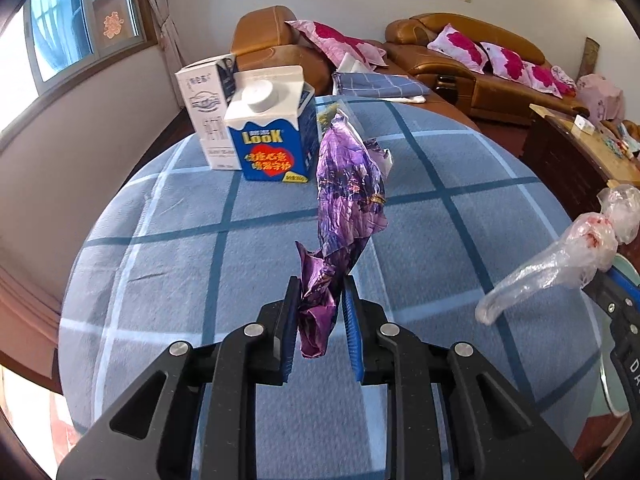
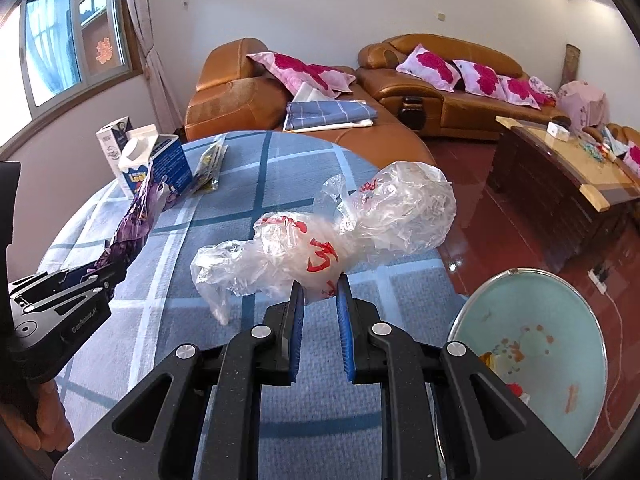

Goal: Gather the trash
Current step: 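Lift both held items and carry them over the teal bucket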

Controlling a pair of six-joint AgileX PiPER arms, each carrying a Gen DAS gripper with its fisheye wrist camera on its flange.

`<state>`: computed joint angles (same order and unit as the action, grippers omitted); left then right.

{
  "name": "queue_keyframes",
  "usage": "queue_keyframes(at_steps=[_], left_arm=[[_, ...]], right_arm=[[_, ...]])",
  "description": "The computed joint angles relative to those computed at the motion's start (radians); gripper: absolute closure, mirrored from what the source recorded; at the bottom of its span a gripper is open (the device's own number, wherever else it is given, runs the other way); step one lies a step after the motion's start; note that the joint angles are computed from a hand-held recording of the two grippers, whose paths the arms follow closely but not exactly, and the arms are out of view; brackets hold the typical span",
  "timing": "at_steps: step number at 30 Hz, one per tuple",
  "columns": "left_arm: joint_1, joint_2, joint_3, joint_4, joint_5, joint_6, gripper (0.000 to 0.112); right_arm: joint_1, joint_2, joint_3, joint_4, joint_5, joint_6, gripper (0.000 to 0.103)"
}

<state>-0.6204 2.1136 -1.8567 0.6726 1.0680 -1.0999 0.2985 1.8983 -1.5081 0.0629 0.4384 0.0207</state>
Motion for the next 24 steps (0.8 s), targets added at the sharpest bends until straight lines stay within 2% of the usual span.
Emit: queue_keyframes(at_steps=[12, 24], left_arm=[[-0.076, -0.088, 0.122, 0.057, 0.020, -0.101, 0.091], [-0.142, -0.093, 0.112, 0.084, 0.067, -0.123, 0.091]], right_arm=[[0.003, -0.082, 0.118, 0.007, -0.041, -0.005, 0.086], [-0.034, -0.166, 0.230, 0.054, -0.084, -0.057, 0.086]])
